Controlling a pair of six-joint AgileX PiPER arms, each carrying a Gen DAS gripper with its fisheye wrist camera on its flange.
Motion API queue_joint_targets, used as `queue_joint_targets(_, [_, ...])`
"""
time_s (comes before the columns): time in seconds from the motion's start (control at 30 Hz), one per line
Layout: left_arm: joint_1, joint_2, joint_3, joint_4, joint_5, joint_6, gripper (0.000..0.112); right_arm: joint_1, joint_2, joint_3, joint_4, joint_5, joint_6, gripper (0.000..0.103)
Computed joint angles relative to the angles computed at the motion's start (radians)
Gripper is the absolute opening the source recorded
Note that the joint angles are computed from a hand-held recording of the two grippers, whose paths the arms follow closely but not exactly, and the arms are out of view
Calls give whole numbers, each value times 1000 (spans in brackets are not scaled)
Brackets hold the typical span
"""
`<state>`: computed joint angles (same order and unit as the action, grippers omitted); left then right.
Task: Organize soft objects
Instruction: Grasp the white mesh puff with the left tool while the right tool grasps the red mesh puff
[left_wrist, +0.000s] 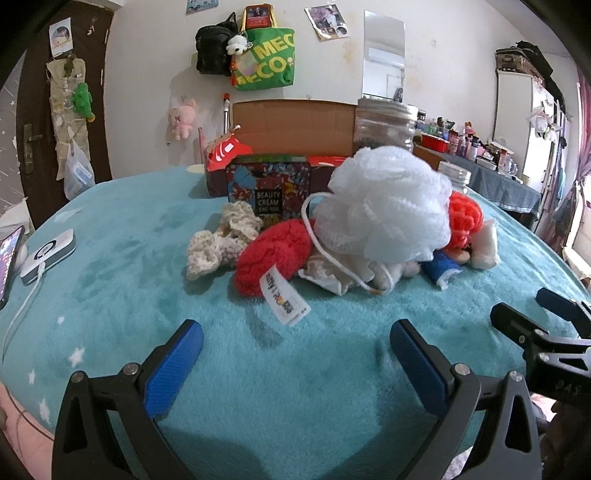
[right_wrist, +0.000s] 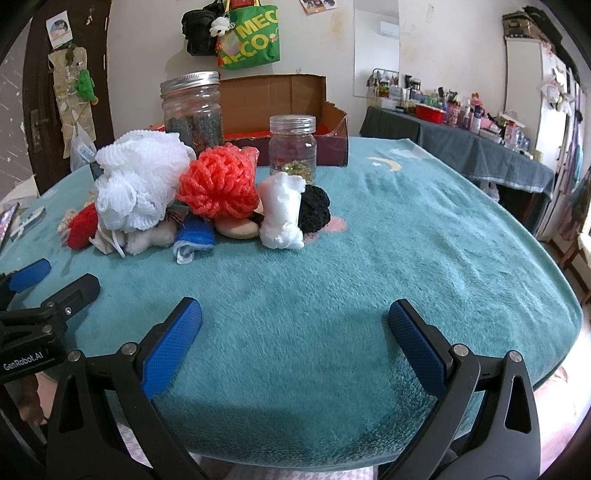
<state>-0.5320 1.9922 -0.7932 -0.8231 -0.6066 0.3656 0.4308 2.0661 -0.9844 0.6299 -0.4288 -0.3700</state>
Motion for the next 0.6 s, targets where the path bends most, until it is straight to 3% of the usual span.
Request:
queue_joint_targets(0.13, [5,-30,1,10,27,19,103,-6,-22,32,-53,-11,74,103])
queue_joint_targets(0.37, [25,-98,-2,65,74,31,103,-23,-78,13,-31,14,26,103])
queue_joint_targets(0.6, [88,-128,-94,145,225,42,103,-64,-90,-90,-32,98,-49,103])
